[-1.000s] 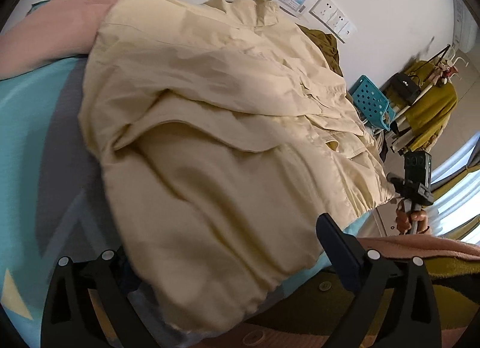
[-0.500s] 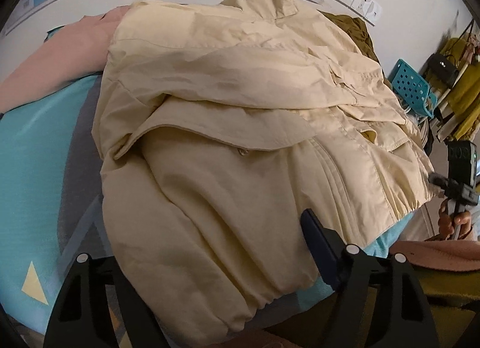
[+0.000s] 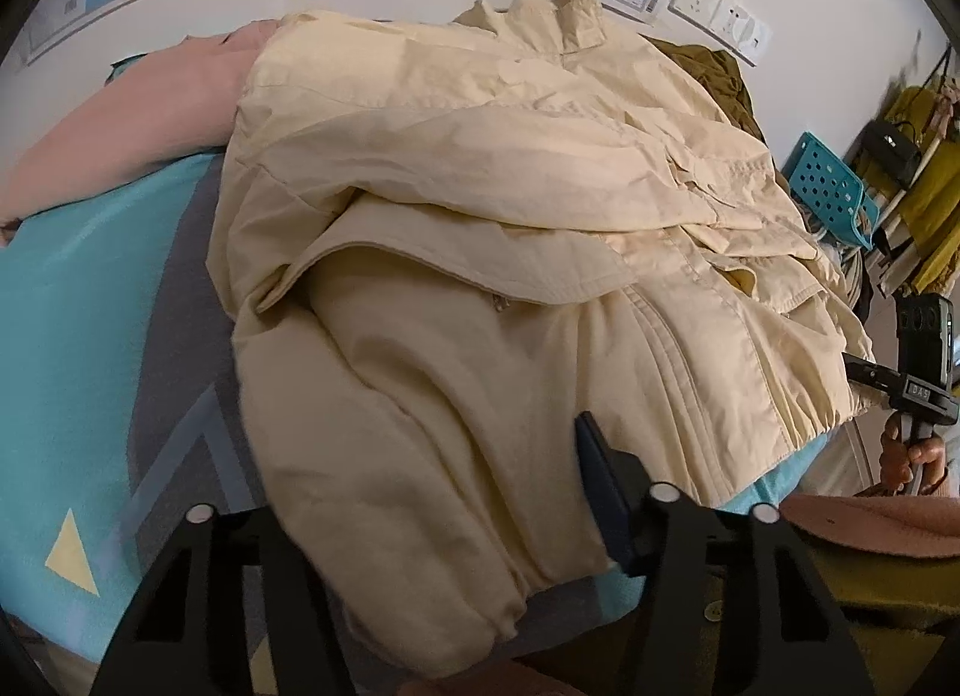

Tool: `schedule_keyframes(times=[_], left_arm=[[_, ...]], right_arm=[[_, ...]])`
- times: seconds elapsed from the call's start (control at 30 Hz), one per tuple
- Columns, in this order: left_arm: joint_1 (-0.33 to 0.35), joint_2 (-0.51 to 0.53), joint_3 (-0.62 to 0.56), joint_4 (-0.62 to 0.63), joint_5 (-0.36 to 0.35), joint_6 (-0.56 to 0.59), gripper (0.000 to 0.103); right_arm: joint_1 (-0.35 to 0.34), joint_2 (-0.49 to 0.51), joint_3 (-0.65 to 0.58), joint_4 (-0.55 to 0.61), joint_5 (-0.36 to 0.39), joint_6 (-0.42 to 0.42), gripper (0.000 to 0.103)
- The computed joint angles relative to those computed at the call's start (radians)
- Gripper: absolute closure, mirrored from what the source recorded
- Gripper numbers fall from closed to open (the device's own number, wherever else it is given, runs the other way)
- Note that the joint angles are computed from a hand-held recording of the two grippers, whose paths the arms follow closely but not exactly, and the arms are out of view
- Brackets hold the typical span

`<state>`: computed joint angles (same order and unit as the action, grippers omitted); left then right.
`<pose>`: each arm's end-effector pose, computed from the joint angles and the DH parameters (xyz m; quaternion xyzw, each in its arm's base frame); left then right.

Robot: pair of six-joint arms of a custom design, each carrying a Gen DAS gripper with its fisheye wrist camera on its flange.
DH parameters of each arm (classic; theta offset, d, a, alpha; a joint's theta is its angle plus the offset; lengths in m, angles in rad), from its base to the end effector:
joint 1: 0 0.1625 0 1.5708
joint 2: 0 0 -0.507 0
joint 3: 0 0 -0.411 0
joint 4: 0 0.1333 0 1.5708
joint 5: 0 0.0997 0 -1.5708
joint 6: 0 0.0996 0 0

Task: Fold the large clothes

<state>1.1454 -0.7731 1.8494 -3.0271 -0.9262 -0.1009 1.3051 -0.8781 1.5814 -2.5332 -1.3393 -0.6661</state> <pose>-0.1047 -0.6992 0.1178 0.0914 0.9289 -0.2539 0.2537 -0.0485 -0.7729 0.2187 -0.2105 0.9623 -0.1661 0.0447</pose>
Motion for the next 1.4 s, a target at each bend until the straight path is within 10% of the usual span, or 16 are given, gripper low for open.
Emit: schedule_keyframes(times=[0.13,0.4,0.7,1.2,1.4], left_arm=[[0.016,-0.031,0.016,-0.043,-0.081,-0.022,0.075],[0.001,-0.103,0.061,-0.129,-0.169,0.014,0.083],[-0.05,-0.057,0.03,-0.039,0.007,0.07,0.082],[-0.028,-0.059,0.056,-0.003,0.032,0.025,0.071],[0.004,-0.078,0.063,0.043,-0.046,-0.002,0.049]], right_arm=[[0.002,-0.018,0.008,0.011,0.089,-0.005,0.086],[0.017,-0.075,0.035,0.04,0.241,-0.088,0.088],[-0.005,-0.054,0.021,0.057,0.171,-0.043,0.086],[-0.018,-0.047,0.019,0.074,0.068,0.0,0.055],[-0.02,-0.038,0.011,0.115,0.043,-0.004,0.044]])
